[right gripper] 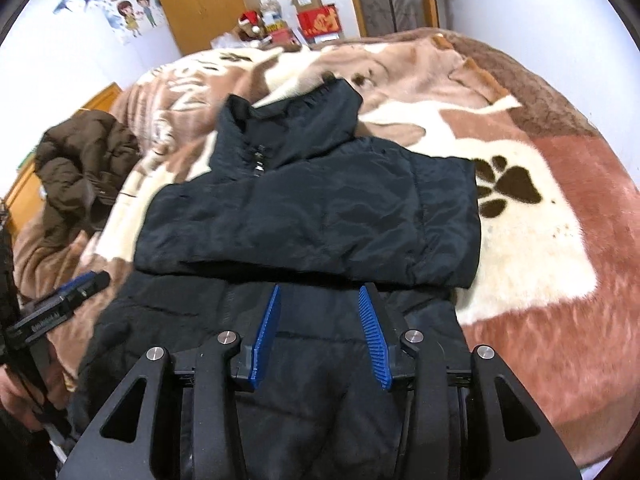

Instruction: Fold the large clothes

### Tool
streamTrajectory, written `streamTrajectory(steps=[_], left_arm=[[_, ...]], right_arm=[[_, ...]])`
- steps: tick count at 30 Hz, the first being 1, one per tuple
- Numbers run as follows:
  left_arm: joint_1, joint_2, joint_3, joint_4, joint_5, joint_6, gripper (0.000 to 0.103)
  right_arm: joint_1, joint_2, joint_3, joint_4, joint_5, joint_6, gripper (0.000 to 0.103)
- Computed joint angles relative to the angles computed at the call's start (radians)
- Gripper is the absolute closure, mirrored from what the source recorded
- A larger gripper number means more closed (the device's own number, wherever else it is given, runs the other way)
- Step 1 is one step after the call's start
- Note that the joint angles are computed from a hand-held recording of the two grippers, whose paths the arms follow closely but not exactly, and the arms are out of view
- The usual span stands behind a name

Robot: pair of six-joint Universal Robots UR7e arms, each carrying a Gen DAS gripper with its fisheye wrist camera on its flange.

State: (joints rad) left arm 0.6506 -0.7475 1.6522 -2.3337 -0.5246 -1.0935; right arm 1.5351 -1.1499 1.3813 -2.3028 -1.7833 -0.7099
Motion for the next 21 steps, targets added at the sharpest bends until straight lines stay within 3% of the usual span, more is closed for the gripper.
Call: streamTrajectory(steps=[9, 21], left_arm=[[-0.057, 0.012, -0.04, 0.031, 0.016, 0.003, 0.04], [-0.036, 0.028, -0.104, 0.001, 0.054, 0.093, 0.04]], right_arm=[[0.024, -0.056, 0.026, 0.016, 0.061, -0.009, 0.059], [0.062, 0.016, -0.059, 0.028, 0.079, -0.008, 0.057]])
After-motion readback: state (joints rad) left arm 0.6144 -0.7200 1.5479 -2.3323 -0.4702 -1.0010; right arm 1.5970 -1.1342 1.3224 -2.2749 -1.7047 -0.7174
